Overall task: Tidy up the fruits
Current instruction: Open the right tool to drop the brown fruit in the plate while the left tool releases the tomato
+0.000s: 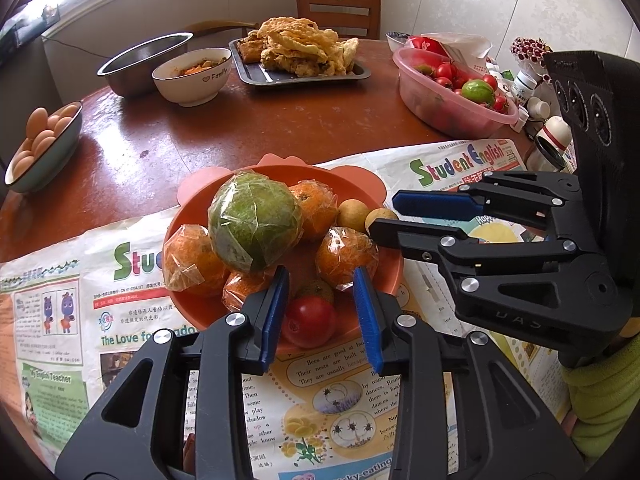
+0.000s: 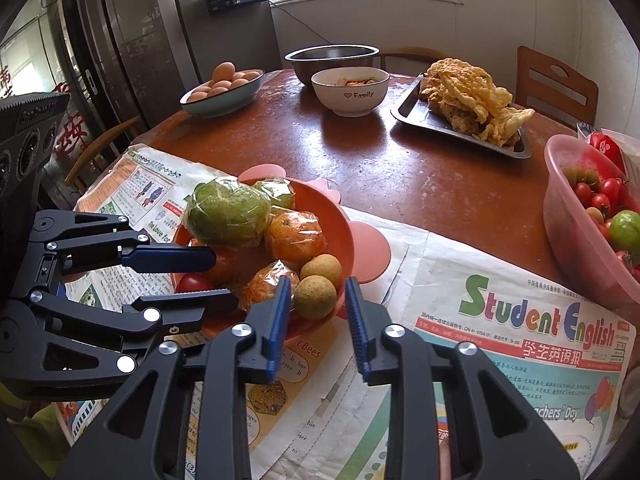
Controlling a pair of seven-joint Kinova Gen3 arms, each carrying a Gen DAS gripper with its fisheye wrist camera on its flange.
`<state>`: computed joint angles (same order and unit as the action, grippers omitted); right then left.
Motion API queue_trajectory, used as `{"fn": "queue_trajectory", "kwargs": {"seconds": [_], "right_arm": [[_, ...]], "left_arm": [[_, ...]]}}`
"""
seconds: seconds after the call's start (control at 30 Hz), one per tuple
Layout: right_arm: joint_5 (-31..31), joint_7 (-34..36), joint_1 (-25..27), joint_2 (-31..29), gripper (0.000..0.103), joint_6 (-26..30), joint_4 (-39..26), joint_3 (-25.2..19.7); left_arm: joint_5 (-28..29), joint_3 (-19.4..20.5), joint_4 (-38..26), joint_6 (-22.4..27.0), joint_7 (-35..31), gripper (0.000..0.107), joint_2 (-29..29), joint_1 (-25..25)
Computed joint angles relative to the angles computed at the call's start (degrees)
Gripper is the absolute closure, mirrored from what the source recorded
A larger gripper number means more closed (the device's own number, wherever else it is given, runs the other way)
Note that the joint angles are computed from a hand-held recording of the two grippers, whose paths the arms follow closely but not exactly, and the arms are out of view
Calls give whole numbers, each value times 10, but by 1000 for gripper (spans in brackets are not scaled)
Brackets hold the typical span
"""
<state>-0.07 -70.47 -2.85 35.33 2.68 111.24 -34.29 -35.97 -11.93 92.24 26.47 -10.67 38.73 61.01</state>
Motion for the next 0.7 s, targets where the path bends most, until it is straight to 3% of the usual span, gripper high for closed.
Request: {"fn": "queue_trajectory", "kwargs": {"seconds": [0.33, 0.7], "right_arm": [[4, -19, 8, -26, 59, -19, 23, 2], [22, -63, -2, -63, 45, -40, 52, 26]], "left_arm": [[-5, -3, 3, -1, 7, 81, -4, 3], [-37, -21, 18, 3, 50, 70, -22, 29]]}}
